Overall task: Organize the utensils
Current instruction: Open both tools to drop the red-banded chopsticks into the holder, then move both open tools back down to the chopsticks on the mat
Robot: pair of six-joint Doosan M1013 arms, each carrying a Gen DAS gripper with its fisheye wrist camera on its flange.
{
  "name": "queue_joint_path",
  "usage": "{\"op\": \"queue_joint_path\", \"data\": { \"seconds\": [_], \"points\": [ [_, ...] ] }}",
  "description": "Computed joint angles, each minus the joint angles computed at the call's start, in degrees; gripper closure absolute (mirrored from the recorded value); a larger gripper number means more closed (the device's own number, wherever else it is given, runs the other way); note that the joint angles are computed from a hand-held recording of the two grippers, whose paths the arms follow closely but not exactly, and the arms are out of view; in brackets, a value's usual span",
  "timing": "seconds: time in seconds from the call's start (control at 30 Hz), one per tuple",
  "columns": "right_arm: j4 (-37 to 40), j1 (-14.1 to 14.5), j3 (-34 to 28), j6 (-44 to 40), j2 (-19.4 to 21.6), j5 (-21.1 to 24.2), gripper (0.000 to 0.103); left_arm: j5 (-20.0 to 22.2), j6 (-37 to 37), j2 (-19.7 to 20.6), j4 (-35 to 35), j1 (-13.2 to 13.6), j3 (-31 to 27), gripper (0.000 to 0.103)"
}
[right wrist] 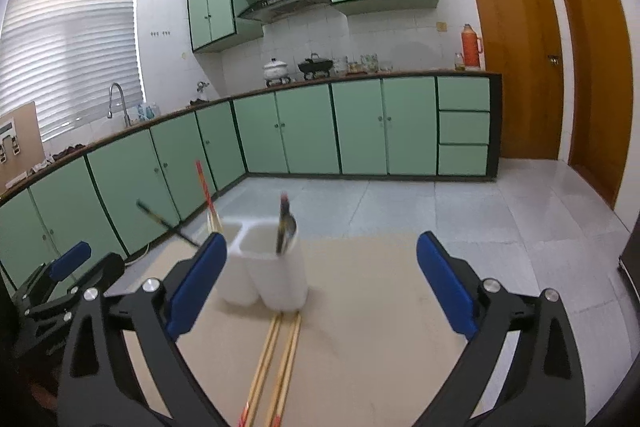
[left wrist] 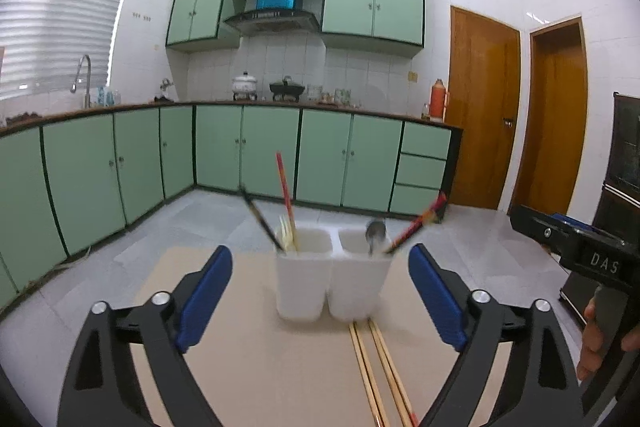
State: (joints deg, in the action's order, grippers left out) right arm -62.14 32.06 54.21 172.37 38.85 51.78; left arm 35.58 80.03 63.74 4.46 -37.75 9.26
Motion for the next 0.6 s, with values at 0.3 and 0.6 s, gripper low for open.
{"op": "queue_joint_path", "data": {
  "seconds": [0.3, 0.6],
  "points": [
    [11.12, 0.82, 3.98, -1.85, -0.14, 1.52, 0.007, -0.31, -1.44, -7.74, 1.28, -0.09, 19.00, 0.006],
    [15.68, 2.61, 6.30, -3.98, 0.67, 2.51, 0.015, 0.18, -1.24, -10.36, 1.57, -0.14, 26.78, 0.011]
  ]
}}
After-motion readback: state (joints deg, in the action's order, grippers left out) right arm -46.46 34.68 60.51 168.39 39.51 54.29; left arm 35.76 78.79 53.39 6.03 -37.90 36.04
